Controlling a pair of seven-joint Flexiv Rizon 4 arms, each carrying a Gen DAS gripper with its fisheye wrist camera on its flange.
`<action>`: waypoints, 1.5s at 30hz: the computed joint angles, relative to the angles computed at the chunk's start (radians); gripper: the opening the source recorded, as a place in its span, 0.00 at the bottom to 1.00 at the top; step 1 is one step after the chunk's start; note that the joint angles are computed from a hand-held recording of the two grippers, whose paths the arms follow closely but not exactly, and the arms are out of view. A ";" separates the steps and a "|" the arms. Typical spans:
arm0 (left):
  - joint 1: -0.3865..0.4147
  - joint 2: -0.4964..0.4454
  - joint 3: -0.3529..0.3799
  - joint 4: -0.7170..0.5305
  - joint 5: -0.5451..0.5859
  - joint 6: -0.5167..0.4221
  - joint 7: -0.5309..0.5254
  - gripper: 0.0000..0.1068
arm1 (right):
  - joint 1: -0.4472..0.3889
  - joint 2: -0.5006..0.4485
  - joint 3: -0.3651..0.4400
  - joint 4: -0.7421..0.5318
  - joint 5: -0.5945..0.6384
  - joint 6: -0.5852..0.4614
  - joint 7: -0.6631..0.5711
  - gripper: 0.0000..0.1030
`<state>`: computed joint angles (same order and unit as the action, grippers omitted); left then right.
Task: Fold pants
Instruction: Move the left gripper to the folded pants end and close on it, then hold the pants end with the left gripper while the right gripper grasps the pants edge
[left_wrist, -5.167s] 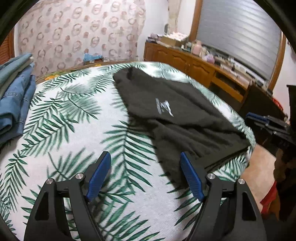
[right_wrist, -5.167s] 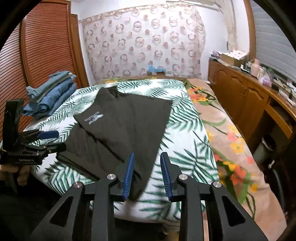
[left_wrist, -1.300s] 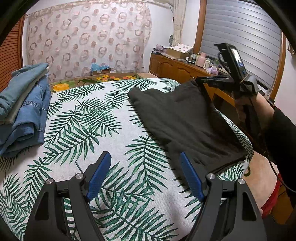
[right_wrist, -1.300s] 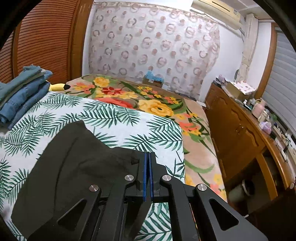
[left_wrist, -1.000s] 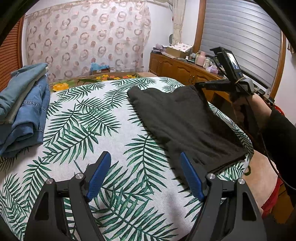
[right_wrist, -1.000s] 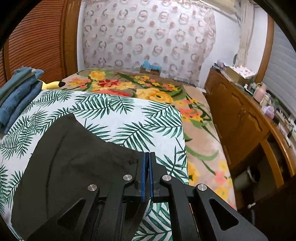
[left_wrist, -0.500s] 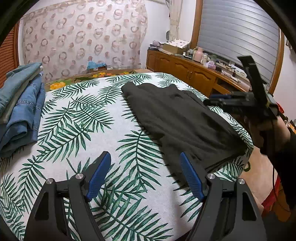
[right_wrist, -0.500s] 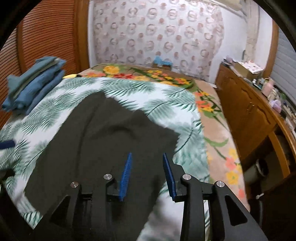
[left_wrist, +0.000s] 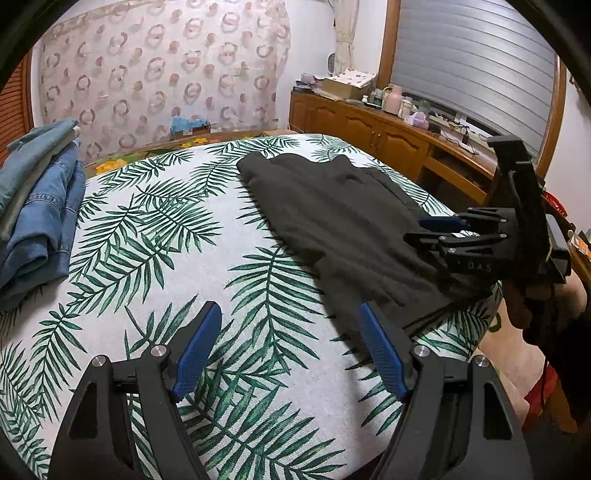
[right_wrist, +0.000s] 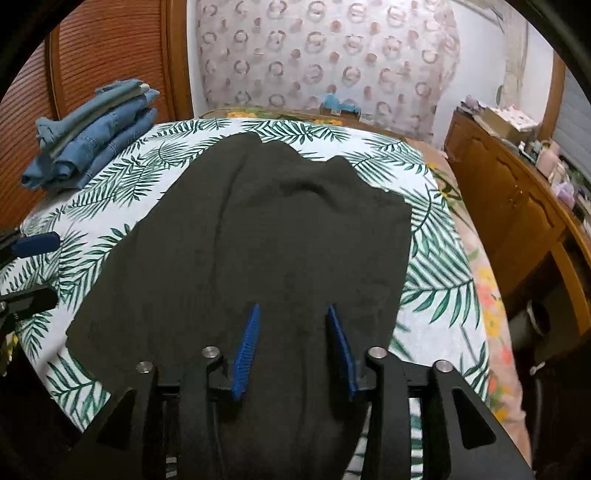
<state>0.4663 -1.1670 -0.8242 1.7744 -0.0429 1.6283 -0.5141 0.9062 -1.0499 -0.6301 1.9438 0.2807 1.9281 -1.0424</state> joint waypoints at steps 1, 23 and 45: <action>-0.001 0.001 0.002 0.000 0.000 -0.002 0.000 0.73 | 0.026 -0.013 -0.024 0.003 0.017 -0.008 0.008 0.41; 0.020 0.028 -0.029 0.066 -0.044 -0.128 0.163 0.44 | 0.173 0.014 -0.052 0.176 0.117 0.080 0.022 0.44; 0.015 0.037 -0.027 0.100 -0.054 -0.083 0.237 0.18 | 0.150 0.067 0.067 0.218 0.274 0.186 -0.050 0.44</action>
<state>0.4809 -1.1303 -0.8511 1.8748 -0.0974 1.5458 -0.2770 1.0557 -0.9834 -0.5636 2.1617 0.5548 2.1140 -1.0925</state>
